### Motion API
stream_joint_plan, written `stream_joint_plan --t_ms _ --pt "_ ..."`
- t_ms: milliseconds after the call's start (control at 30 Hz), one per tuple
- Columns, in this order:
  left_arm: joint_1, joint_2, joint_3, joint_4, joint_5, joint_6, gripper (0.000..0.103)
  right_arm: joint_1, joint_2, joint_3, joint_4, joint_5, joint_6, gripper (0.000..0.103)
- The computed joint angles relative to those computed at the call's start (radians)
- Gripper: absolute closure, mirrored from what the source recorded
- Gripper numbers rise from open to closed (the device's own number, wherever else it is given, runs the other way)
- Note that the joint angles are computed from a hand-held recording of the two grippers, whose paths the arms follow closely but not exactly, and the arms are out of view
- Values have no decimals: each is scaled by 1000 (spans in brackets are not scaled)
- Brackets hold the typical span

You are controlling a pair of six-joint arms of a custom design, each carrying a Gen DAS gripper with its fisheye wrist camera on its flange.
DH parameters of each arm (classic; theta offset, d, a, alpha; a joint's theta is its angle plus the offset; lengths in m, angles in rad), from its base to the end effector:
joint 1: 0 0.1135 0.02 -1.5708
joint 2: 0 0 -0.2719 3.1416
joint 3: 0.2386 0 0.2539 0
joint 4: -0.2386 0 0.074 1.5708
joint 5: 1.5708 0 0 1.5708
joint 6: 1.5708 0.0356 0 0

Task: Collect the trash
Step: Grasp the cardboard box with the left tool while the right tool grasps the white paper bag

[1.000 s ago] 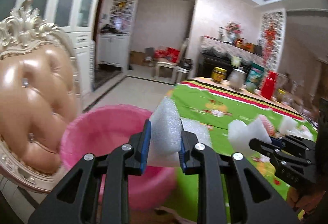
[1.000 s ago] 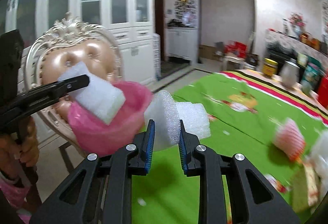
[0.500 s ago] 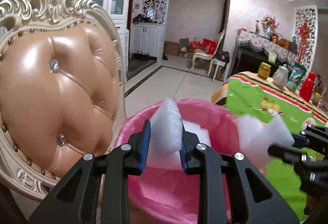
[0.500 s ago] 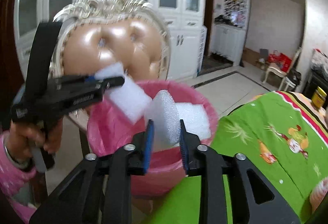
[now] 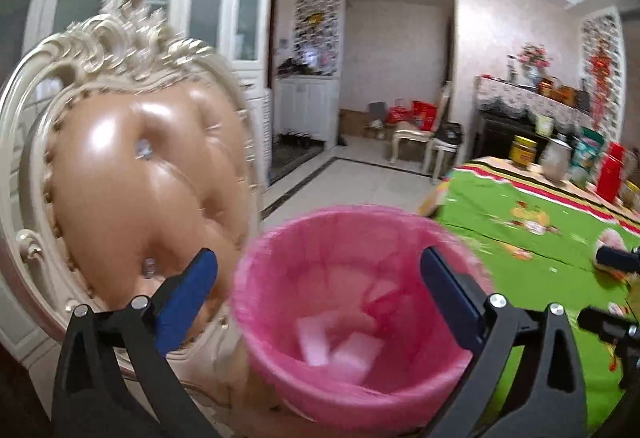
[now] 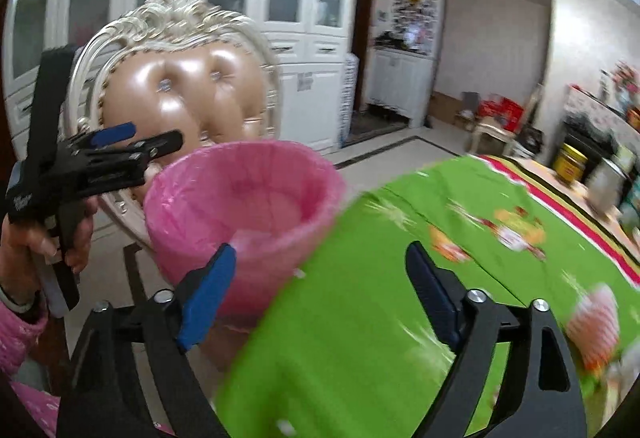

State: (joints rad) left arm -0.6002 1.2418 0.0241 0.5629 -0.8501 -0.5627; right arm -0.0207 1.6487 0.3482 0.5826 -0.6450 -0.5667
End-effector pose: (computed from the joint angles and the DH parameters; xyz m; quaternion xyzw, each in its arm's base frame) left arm 0.1398 -0.0633 0.1007 -0.1670 0.8204 0.0878 0.5398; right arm 0.2424 0.0164 0.0955 -0.3591 0.7962 0.1626 0.4591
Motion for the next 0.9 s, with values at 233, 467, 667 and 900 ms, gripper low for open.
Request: stream_joint_plan --t_ms 233,467,667,900 --pt "-247 296 227 18 6 -46 5 -431 -41 30 -176 -148 -119 19" --pt "-370 587 537 -10 150 -25 5 -796 94 174 -329 -239 -236 19" --pt "-460 811 863 -112 274 39 5 -1030 266 374 -422 -247 -288 19" --pt "-507 1021 1193 -237 376 63 5 -1123 497 703 -463 -124 -167 19"
